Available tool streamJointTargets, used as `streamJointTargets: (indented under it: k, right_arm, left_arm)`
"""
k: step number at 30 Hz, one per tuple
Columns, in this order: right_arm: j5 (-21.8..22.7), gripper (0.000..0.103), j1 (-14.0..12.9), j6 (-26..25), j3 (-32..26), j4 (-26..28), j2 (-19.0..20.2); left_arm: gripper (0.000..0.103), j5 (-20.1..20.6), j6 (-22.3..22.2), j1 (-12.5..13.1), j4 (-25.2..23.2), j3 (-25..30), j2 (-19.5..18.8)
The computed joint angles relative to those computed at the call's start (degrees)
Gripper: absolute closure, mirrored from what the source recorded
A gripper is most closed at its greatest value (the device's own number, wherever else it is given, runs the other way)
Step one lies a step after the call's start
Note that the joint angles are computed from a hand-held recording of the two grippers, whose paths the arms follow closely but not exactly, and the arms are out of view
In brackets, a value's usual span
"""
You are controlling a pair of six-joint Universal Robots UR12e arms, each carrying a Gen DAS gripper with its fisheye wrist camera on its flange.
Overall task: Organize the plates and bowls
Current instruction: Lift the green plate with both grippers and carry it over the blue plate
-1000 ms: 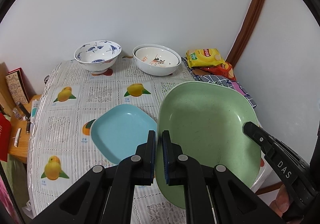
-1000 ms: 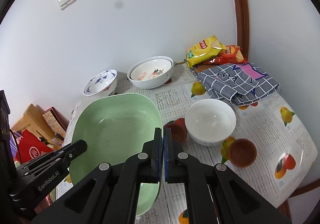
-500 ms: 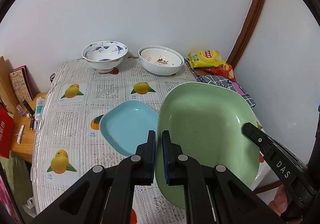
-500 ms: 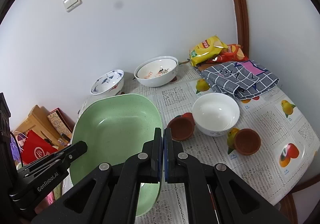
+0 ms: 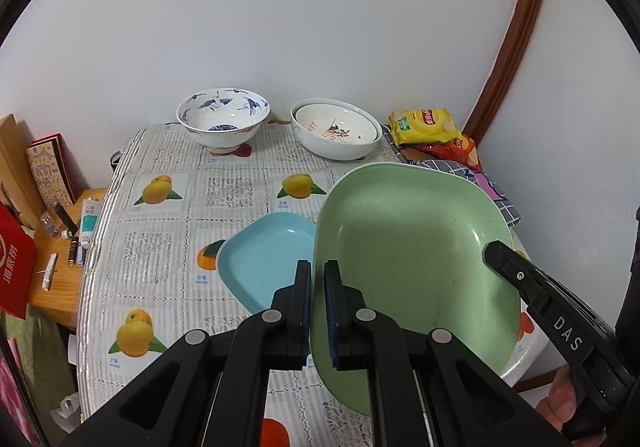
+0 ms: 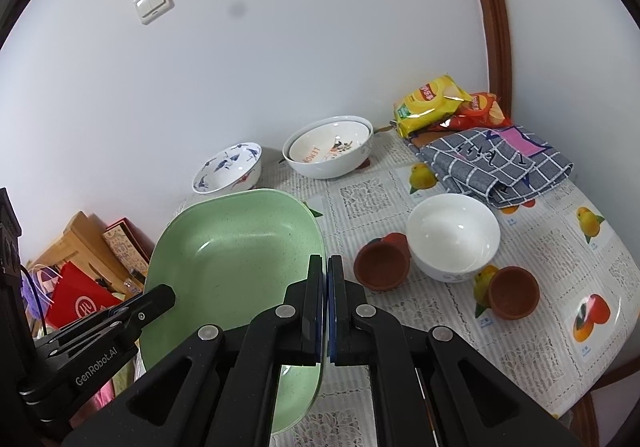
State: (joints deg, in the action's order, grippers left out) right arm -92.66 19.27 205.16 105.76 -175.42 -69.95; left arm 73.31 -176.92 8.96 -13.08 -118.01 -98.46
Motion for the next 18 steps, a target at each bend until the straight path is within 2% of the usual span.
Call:
streamJointTargets:
  k: [18]
  right_arm:
    - [2.0,0.1,0.25,-1.99,-4.42,2.58,3.13]
  left_arm:
    - [0.096,1.39,-2.01,0.96,-1.18,2.1,-2.25]
